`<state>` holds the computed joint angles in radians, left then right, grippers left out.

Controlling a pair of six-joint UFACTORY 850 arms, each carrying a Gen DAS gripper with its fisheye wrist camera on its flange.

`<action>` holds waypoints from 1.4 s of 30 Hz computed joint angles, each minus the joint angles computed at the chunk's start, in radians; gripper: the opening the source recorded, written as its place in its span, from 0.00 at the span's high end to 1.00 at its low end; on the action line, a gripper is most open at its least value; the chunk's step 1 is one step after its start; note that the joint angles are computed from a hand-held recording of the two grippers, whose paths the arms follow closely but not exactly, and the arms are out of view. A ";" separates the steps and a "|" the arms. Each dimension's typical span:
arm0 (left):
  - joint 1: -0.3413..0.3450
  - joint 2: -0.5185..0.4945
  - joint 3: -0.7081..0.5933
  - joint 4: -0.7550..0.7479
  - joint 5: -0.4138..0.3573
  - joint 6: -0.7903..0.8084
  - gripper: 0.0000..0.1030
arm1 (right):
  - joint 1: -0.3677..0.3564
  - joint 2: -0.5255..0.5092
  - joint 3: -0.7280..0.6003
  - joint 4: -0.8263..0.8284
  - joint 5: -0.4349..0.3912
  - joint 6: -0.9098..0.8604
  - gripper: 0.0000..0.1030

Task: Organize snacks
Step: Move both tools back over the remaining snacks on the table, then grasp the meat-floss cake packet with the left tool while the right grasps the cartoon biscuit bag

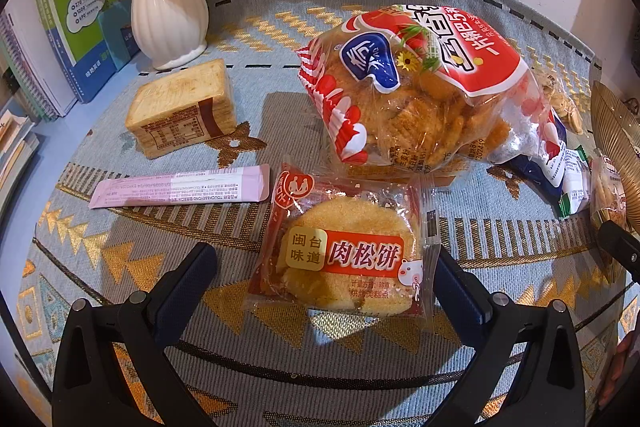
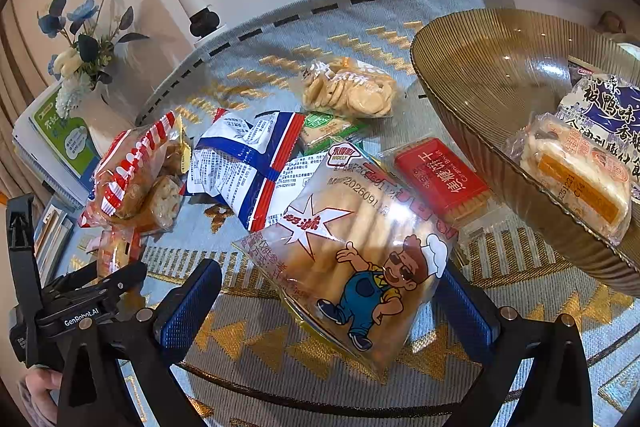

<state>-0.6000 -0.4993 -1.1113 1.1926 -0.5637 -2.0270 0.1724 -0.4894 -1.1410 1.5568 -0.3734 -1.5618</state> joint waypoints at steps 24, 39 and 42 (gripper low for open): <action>0.004 -0.010 -0.008 -0.001 -0.003 -0.004 0.00 | -0.047 -0.022 0.001 0.174 -0.139 -0.056 0.00; 0.006 0.001 0.005 0.092 0.007 -0.100 0.31 | -0.042 -0.025 0.001 0.194 -0.118 -0.076 0.21; 0.012 0.035 0.057 0.267 0.061 -0.282 0.46 | -0.050 -0.021 0.012 0.218 -0.151 -0.108 0.27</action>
<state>-0.5882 -0.4645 -1.0545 1.4599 -0.5031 -2.3085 0.1223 -0.5101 -1.1294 1.7745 -0.5244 -1.6697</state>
